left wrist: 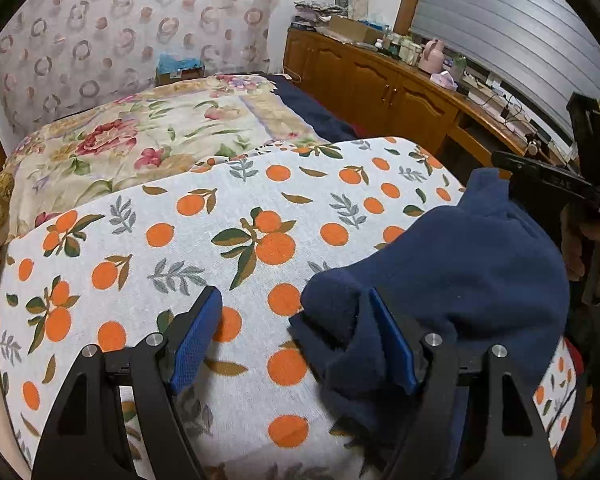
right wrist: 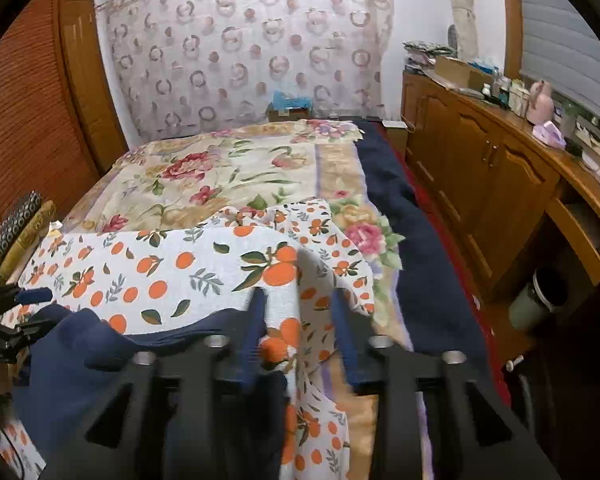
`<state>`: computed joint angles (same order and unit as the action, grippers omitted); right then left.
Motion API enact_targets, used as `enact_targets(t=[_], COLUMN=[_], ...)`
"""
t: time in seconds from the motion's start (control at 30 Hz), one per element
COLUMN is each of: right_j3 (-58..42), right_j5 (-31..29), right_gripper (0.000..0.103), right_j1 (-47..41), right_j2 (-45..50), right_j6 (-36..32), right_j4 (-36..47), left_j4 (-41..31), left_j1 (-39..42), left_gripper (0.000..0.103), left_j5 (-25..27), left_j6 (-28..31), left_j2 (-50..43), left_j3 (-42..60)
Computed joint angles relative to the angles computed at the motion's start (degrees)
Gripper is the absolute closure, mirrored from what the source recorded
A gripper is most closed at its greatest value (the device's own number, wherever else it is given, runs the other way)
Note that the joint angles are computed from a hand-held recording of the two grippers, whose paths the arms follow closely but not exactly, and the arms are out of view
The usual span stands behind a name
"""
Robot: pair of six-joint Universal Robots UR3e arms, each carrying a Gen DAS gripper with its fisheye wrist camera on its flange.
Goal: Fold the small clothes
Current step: 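Lift the folded navy shirt off the bed with both grippers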
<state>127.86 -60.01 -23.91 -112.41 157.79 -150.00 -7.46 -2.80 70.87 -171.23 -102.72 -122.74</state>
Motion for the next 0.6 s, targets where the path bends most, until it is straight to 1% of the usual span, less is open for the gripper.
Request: enact_targets(t=[0.07, 0.1, 0.13, 0.17, 0.2, 0.23, 0.3, 0.37, 0.4, 0.43, 0.5, 0.53, 0.57, 0.6], right_j3=[1.57, 2.89, 3.48, 3.1, 5.11, 5.28, 6.49, 7.54, 7.95, 7.95, 8.02, 7.76, 7.39, 6.8], right_j5=[3.44, 5.62, 7.36, 6.57, 10.47, 10.46, 10.63, 9.48, 8.7, 8.71, 8.76, 9.08, 8.87, 9.13], right_gripper=[0.046, 0.043, 0.038, 0.035, 0.034, 0.032, 0.031, 0.031, 0.031, 0.031, 0.031, 0.031, 0.031, 0.031], right_j1=[-3.33, -5.31, -7.6, -7.49, -7.68, -7.94, -8.38, -7.71, -7.1, -7.1, -7.36, -7.88, -7.33, -7.83], right_j2=[-5.56, -8.89, -12.98, -14.67, -13.96, -15.38, -18.22, -18.81, -18.4, -17.71, -16.49, -16.4, -14.82, -15.61], right_j6=[-3.78, -6.24, -8.94, -8.99, -11.88, -12.99, -15.35, -15.97, -15.85, -16.21, -16.83, -17.65, -17.3, -17.78], right_j4=[5.36, 8.54, 13.83, 16.75, 15.79, 18.67, 23.04, 23.78, 23.49, 23.73, 24.18, 25.2, 24.02, 25.89], left_j4=[-0.17, -0.68, -0.91, -1.4, -1.91, -2.46, -3.58, -4.34, -4.83, -4.07, -4.05, -4.6, -6.06, -6.75], left_j1=[1.08, 1.56, 2.01, 2.4, 2.65, 2.72, 2.51, 2.53, 3.01, 3.18, 3.18, 3.36, 3.9, 4.08], left_gripper=[0.027, 0.027, 0.027, 0.027, 0.027, 0.027, 0.027, 0.027, 0.027, 0.027, 0.035, 0.047, 0.057, 0.06], left_j5=[-1.54, -2.31, -3.07, -3.83, -4.47, -4.98, -5.53, -6.35, -7.73, -8.35, -9.44, -10.47, -12.56, -13.72], left_j6=[0.66, 0.89, 1.15, 1.44, 1.75, 1.88, 1.96, 1.52, 1.27, 1.17, 1.92, 2.28, 2.89, 2.82], left_j2=[2.46, 3.94, 5.01, 5.85, 6.25, 6.23, 4.87, 3.56, 3.15, 3.25, 2.85, 2.74, 2.57, 2.18], left_j3=[-2.04, -3.02, -3.98, -4.73, -5.15, -5.22, -4.55, -3.99, -3.99, -4.5, -4.26, -4.17, -3.84, -3.45])
